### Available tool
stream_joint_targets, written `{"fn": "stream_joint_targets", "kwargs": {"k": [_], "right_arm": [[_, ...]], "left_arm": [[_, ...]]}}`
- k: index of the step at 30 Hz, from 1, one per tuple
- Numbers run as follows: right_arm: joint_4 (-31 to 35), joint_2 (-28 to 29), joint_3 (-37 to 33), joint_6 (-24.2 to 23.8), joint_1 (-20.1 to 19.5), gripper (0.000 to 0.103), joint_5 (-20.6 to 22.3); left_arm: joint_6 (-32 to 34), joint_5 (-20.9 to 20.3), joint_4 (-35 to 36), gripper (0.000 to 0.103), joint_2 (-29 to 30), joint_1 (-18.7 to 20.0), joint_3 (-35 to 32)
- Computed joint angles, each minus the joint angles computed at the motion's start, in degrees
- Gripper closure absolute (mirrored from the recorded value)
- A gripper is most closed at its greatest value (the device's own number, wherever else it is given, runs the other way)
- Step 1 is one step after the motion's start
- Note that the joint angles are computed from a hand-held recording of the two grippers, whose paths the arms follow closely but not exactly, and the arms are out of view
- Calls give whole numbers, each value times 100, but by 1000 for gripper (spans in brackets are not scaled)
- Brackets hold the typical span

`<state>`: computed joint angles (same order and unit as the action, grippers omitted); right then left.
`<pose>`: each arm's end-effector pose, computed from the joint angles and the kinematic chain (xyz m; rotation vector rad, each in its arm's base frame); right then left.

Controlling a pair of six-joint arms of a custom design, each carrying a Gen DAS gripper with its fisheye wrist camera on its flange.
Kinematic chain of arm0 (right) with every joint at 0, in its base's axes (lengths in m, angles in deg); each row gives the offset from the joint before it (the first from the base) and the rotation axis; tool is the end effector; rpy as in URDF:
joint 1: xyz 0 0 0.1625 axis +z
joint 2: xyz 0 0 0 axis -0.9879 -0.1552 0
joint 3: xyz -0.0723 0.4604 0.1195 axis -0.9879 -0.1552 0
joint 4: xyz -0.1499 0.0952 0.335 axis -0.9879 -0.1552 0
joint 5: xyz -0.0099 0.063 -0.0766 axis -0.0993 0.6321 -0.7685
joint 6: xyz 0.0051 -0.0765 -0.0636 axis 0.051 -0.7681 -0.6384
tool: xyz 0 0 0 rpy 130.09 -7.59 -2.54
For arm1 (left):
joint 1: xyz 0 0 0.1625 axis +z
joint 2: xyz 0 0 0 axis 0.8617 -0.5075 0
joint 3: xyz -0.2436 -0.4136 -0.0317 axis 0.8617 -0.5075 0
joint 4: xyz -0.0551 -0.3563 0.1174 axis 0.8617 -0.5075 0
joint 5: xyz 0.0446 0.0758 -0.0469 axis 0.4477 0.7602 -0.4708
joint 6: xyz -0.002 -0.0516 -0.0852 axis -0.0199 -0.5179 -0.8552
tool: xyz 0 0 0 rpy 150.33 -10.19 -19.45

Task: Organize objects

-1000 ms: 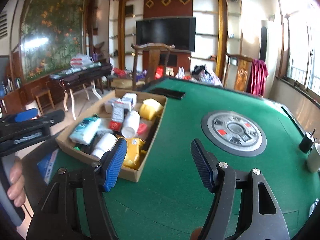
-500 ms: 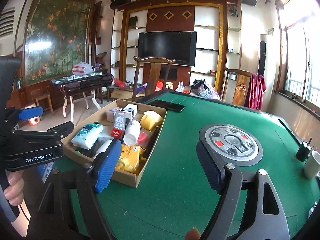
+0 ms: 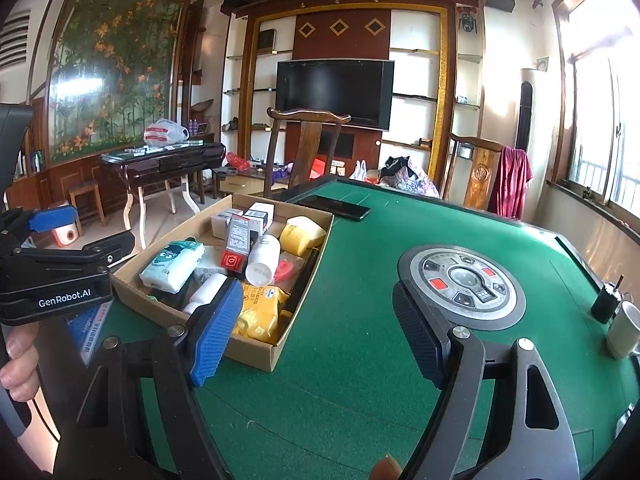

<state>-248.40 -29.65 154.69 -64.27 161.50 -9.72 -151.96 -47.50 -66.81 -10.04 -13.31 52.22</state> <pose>0.0090 -0.6877 0.2752 0.6687 -1.9840 1.2863 -0.3821 -0.7177 -0.0308 0.5993 1.9545 -1.1643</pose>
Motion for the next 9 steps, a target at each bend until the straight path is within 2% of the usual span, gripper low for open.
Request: {"fn": "stream_joint_targets", "kwargs": {"k": [5, 9], "right_arm": [[19, 6, -11, -33, 7, 25, -35], [35, 0, -17, -18, 5, 25, -38]], "left_arm": [[-190, -87, 312, 14, 115, 16, -271], [-123, -127, 255, 14, 117, 23, -277]]}}
